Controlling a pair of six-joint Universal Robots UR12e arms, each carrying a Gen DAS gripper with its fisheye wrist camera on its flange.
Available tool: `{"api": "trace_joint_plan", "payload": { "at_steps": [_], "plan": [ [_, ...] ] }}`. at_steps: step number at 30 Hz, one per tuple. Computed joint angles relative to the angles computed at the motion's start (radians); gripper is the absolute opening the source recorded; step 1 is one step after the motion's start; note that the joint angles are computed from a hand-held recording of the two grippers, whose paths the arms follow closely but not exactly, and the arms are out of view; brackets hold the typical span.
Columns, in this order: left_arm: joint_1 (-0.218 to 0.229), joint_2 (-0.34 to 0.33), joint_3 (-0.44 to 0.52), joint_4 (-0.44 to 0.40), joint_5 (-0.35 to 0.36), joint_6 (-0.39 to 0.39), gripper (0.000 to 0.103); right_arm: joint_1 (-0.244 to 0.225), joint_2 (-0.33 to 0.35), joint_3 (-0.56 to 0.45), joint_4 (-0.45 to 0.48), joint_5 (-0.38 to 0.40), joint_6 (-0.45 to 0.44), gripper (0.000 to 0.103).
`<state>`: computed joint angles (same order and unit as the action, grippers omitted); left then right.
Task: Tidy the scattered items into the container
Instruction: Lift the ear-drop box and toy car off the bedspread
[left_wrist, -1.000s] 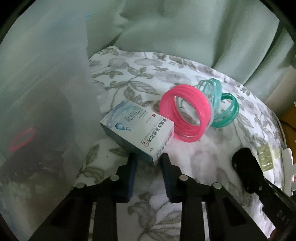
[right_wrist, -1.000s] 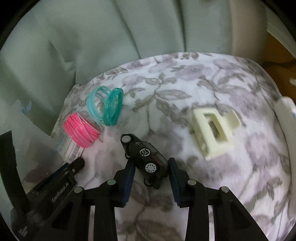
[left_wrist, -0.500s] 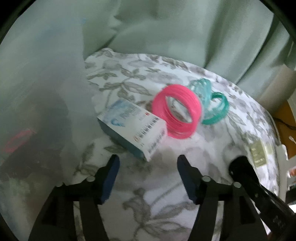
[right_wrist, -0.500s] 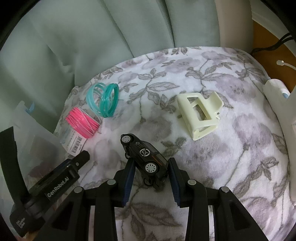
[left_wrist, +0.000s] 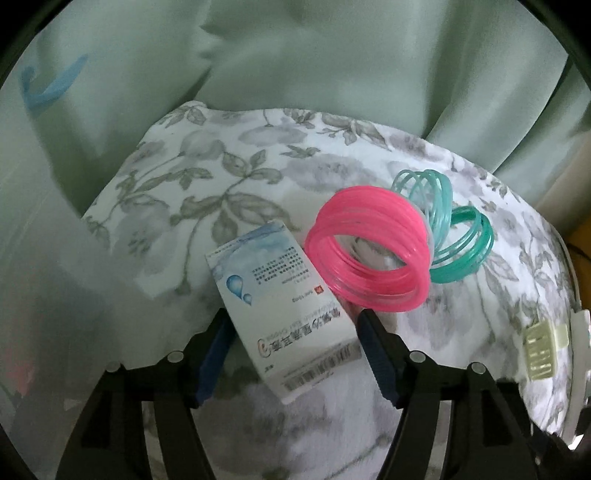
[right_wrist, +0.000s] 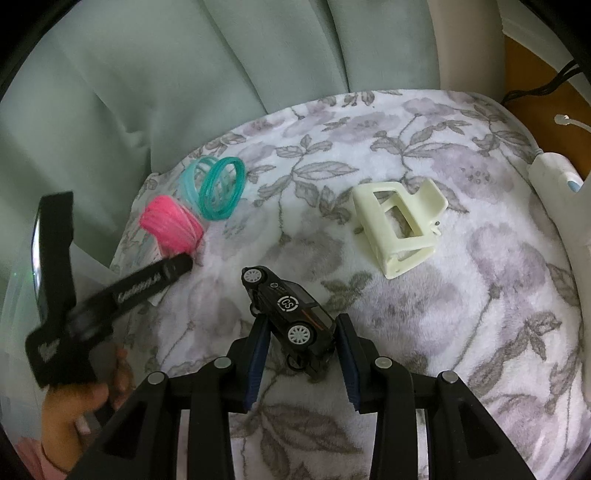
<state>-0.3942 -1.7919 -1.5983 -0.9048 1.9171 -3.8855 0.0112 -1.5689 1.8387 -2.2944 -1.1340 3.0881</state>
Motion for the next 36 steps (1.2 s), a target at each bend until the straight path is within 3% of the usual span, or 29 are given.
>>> {"api": "trace_joint_plan", "payload": {
  "at_steps": [3, 6, 15, 29, 36],
  "plan": [
    [-0.002, 0.0, -0.004, 0.02, 0.009, 0.006, 0.068, -0.001, 0.0, 0.002, -0.003, 0.004, 0.006, 0.039],
    [-0.012, 0.013, -0.016, 0.029, 0.018, -0.03, 0.057, -0.001, -0.001, 0.003, -0.005, 0.004, 0.009, 0.038],
    [-0.006, 0.035, -0.043, 0.06, -0.033, -0.017, 0.054, -0.001, -0.016, 0.005, 0.009, -0.008, 0.026, 0.038],
    [-0.061, 0.108, -0.065, 0.055, -0.099, 0.068, 0.054, -0.009, -0.12, 0.046, -0.004, -0.02, 0.08, 0.037],
    [-0.082, 0.165, -0.08, 0.068, -0.102, 0.062, 0.054, -0.018, -0.183, 0.073, -0.014, -0.021, 0.103, 0.037]
  ]
}}
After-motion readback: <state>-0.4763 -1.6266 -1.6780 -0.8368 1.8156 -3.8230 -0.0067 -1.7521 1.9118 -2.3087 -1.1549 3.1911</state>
